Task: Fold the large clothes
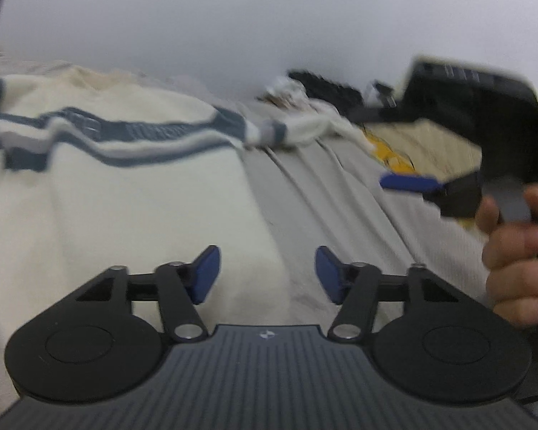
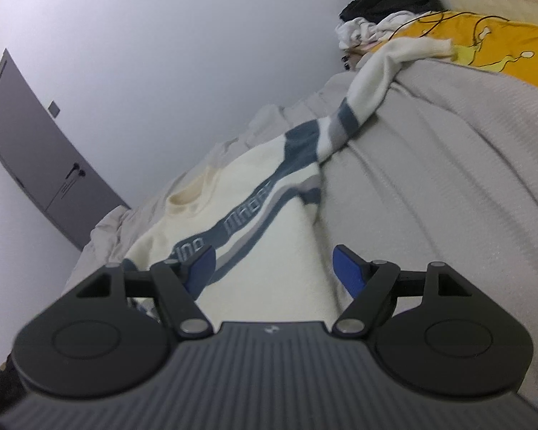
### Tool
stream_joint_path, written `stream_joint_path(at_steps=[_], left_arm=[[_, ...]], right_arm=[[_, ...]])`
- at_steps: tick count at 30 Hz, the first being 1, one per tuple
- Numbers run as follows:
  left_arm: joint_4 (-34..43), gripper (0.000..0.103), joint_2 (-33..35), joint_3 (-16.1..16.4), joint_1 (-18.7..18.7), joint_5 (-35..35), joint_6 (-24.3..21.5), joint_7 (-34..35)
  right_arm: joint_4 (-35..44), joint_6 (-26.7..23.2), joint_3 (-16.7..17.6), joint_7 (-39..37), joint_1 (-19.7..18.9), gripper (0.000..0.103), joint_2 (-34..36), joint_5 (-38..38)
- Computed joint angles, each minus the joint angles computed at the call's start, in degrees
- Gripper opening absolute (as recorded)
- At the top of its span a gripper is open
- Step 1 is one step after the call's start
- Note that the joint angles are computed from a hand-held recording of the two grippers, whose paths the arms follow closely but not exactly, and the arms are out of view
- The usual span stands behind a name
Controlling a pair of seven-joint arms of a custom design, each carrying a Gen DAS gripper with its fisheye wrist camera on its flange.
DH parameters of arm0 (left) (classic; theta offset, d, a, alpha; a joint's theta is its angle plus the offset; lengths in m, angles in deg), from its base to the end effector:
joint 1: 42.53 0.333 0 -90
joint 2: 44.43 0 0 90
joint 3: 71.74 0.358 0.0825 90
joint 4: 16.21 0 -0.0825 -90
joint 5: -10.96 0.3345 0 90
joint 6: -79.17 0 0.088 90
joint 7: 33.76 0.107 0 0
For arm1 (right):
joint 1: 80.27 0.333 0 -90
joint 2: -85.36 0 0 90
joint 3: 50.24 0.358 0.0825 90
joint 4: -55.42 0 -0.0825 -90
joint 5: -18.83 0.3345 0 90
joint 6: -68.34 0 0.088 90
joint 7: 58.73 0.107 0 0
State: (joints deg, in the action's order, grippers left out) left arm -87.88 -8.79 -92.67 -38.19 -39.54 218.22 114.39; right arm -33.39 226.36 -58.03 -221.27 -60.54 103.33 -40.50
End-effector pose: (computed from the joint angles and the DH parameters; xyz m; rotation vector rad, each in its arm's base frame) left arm 0.7349 -0.1282 0.5317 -1.1768 2.3507 -1.5417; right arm 0.6395 0.1882 0.6127 -0.7545 1.9477 -0.6768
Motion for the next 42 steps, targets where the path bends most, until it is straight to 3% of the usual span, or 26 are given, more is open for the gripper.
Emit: stream_joint_path(at_steps=[3, 5, 8, 12, 15, 17, 20, 23, 35, 37, 42], left_arm=[[2.81, 0.056, 2.43, 1.56, -3.02, 5.4, -1.61, -1.41], [2.8, 0.056, 3.25, 2.76, -5.22, 9.29, -0.01, -2.09], [-0.16, 0.058, 3.5, 3.43, -7.49, 13.5, 7.4, 0.12], [-5.11, 0.061, 3.03, 1.88, -8.18, 16.72, 16.09, 5.06], [-5.83, 0.057, 3.26, 1.78, -8.45, 18.56, 18.55, 4.52], [-5.4, 0.047, 3.63, 2.3, -9.02, 19.93, 19.37, 2.68], [-2.87, 0.03, 4.75, 2.65, -8.88, 21.22, 17.58, -0.96], [-1.34, 0.022, 5.06, 2.22, -8.07, 21.51, 15.38, -3.52], [-2.82, 0.014, 2.16, -1.19, -4.04, 15.62, 13.1, -3.28], [-3.54, 0.013, 1.36, -1.98, -3.12, 13.21, 14.54, -2.12], [1.14, 0.013, 2.04, -0.63, -2.2, 9.9, 12.25, -7.57]], right_arm=[[-0.4, 0.17, -0.72, 1.05, -0.38, 0.075, 0.35, -0.98], [-1.11, 2.03, -0.6, 1.17, -1.52, 0.075, 0.74, 0.21], [-1.42, 4.48, -0.22, -0.66, -3.11, 0.075, 1.79, 4.06], [-1.26, 6.39, -0.82, -3.05, -3.68, 0.075, 3.24, 8.67], [-0.48, 6.16, -0.45, -6.93, -4.41, 0.075, 4.48, 13.52], [-0.01, 5.68, -0.14, -9.57, -4.81, 0.075, 5.17, 16.77], [0.15, 5.42, -0.43, -11.73, -4.7, 0.075, 5.68, 20.39], [0.32, 4.92, -1.21, -12.69, -3.95, 0.075, 5.88, 22.12], [0.58, 2.61, -2.87, -12.1, -1.48, 0.075, 5.13, 20.82], [0.8, 2.14, -2.85, -11.71, -1.24, 0.075, 5.1, 20.24], [1.21, 1.44, -1.87, -11.99, -1.55, 0.075, 5.2, 20.18]])
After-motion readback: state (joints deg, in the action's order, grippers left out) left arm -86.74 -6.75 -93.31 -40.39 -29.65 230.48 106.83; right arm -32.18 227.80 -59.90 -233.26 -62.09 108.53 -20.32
